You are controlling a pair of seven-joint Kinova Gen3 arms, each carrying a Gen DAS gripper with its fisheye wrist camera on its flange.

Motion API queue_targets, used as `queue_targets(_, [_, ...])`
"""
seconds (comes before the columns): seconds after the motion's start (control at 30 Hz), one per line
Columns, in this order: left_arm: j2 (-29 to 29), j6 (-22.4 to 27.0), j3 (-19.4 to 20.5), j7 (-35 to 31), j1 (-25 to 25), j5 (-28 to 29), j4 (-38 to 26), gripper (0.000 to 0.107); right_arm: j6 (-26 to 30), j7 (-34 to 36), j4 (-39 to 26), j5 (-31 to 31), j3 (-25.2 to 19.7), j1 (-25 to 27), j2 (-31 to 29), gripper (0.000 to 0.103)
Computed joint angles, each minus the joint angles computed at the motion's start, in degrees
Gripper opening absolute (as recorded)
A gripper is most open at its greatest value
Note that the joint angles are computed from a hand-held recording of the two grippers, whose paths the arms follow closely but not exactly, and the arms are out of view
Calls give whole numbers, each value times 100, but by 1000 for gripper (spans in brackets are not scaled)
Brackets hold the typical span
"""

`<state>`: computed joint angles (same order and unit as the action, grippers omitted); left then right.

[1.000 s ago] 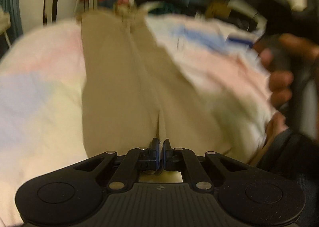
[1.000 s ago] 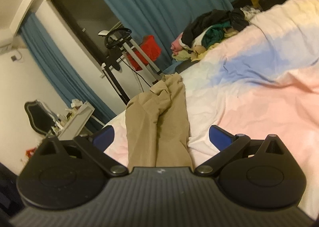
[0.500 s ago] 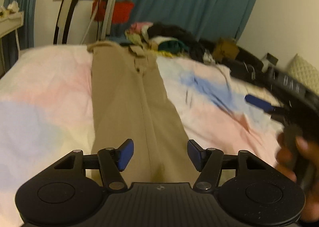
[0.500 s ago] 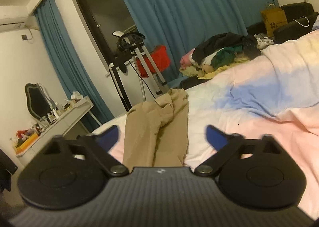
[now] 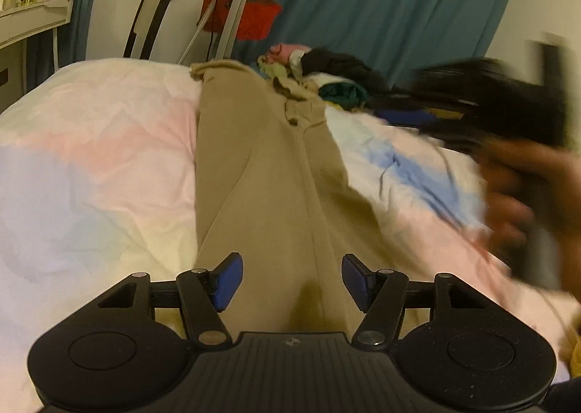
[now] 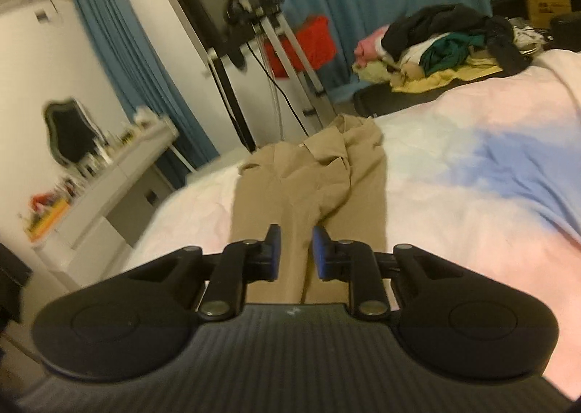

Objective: Fold clothes

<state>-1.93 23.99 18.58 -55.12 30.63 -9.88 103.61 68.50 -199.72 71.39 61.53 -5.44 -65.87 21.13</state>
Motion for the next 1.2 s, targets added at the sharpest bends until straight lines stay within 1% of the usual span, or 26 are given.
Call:
queue_targets(0.03, [27,-137,111,136,-110,-167,58,63,-83,233,-265,-152,-48,265,176,22])
queue_targets(0.07, [95,-183,126,343,-114,-400,52,64,-223,466,-531,-350,-45,531,365,22])
queue_targets(0.13, [225,-281,-25,697,24,-750,42,64,-368,932,-1062,-707,-221,1062,685,22])
queue_targets(0.17, [278,-406,-72,819,15,-784,76,64,-391,1165,-1327,-750,-374,1306,874,22])
queue_targets(0.2, [325,-525,-125,846,-6,-726,107,64,-398,1398,-1593,-742,-421,1450,1080,22])
queue_targets(0.23, [361,-619,-188,781,-30,-589,130,64,-381,1631,-1858,-748,-361,1513,1288,22])
queue_targets(0.27, [396,-686,-287,623,-29,-382,144,64,-394,1864,-2124,-842,-196,1523,1493,22])
queue_targets(0.3, [426,-746,-280,430,-128,-149,161,64,-382,2097,-2389,-1029,58,1497,1682,22])
queue_targets(0.33, [458,-771,-167,260,-318,84,165,64,-335,2279,-2654,-1262,219,1524,1857,22])
queue_targets(0.4, [524,-876,236,-92,-849,550,209,64,-228,2601,-3185,-1728,520,1606,2214,22])
queue_targets(0.47, [639,-915,671,-498,-1380,1016,203,64,70,3008,-3716,-2007,723,1680,2558,21])
queue_targets(0.5, [701,-912,789,-730,-1539,1249,186,64,271,3118,-3982,-2037,855,1667,2730,19])
queue_targets(0.53, [746,-931,802,-963,-1593,1482,183,64,504,3134,-4237,-2131,1090,1624,2884,19])
queue_targets(0.57, [775,-955,708,-1195,-1547,1715,184,64,737,3090,-4387,-2133,1308,1558,2981,19])
queue_targets(0.63, [806,-1021,365,-1650,-1296,2181,195,64,1067,2880,-4367,-1971,1630,1415,3049,19])
queue_targets(0.67, [817,-1044,155,-1883,-1127,2414,197,64,1121,2736,-4198,-1919,1849,1317,3023,19])
queue_targets(0.7, [830,-1056,-53,-2074,-954,2604,192,64,1087,2619,-3932,-1864,2015,1215,2933,22])
queue_targets(0.73, [839,-1057,-155,-2172,-868,2701,190,65,1045,2510,-3667,-1784,2129,1121,2832,22])
queue_targets(0.8, [834,-1062,-192,-2205,-833,2743,197,65,854,2237,-3136,-1514,2223,913,2585,22])
queue_targets(0.87, [836,-1055,-289,-2104,-720,2625,170,65,455,1902,-2605,-1262,2008,814,2231,22])
queue_targets(0.93, [828,-1054,-500,-1742,-467,2241,137,66,-11,1582,-2077,-828,1477,858,1875,22])
queue_targets(1.03, [712,-1031,-734,-1081,-153,1637,177,66,-633,1452,-1713,-628,689,1094,1601,22])
queue_targets(1.07, [661,-1014,-772,-859,-92,1451,201,66,-697,1520,-1766,-703,482,1171,1617,22])
queue_targets(1.13, [625,-981,-810,-482,-32,1116,199,66,-543,1772,-2021,-1036,314,1197,1757,22])
queue_targets(1.17, [605,-974,-832,-277,7,916,208,66,-327,1941,-2228,-1265,354,1153,1876,21])
queue_targets(1.2, [586,-965,-846,-84,35,727,215,66,-94,2017,-2386,-1498,500,1087,1974,18])
